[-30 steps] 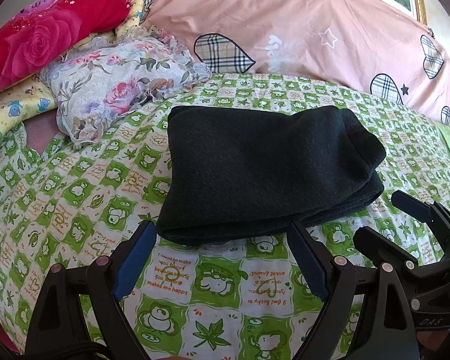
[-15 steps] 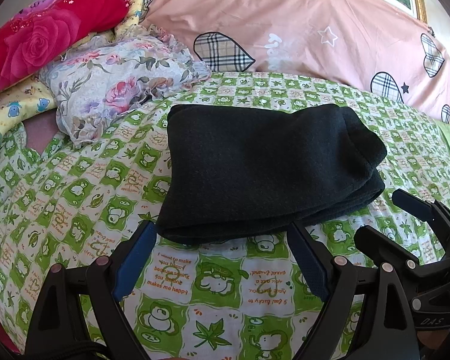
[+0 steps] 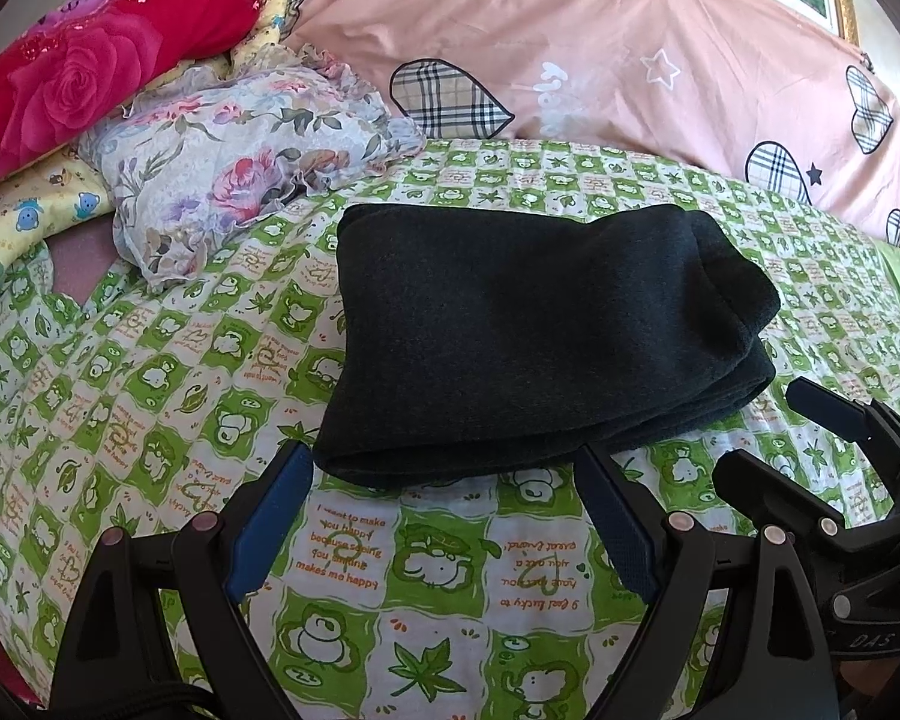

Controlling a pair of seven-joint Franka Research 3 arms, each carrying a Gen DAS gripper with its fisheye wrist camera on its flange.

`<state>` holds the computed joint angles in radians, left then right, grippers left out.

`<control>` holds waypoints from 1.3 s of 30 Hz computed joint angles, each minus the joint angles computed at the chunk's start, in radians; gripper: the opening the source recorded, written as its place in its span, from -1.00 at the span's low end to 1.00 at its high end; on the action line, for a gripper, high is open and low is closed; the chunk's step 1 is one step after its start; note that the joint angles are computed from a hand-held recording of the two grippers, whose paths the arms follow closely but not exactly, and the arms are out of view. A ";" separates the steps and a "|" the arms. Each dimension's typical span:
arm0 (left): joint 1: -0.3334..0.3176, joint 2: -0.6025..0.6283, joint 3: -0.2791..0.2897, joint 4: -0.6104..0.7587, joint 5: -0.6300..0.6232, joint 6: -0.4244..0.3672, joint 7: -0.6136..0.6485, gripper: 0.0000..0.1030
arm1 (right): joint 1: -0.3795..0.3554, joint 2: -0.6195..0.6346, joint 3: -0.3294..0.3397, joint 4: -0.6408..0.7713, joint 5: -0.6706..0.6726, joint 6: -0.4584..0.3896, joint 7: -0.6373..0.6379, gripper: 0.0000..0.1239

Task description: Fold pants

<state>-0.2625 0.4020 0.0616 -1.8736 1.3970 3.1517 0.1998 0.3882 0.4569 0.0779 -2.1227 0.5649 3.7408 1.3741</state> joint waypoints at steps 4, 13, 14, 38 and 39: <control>0.003 0.001 -0.003 -0.001 -0.022 0.000 0.021 0.74 | -0.003 -0.004 0.002 0.004 -0.012 -0.019 0.000 0.58; -0.004 -0.007 0.003 -0.004 -0.025 -0.006 0.030 0.74 | 0.001 -0.026 -0.013 0.015 -0.014 -0.081 -0.015 0.58; 0.000 -0.009 -0.001 -0.006 -0.033 -0.007 0.041 0.74 | 0.026 -0.029 -0.033 0.024 0.022 -0.096 -0.042 0.58; 0.019 -0.032 -0.047 -0.046 -0.416 -0.062 0.410 0.71 | 0.071 -0.057 -0.107 0.075 0.125 -0.219 -0.158 0.58; 0.023 -0.033 -0.052 -0.048 -0.439 -0.062 0.431 0.72 | 0.061 -0.058 -0.100 0.073 0.115 -0.218 -0.154 0.58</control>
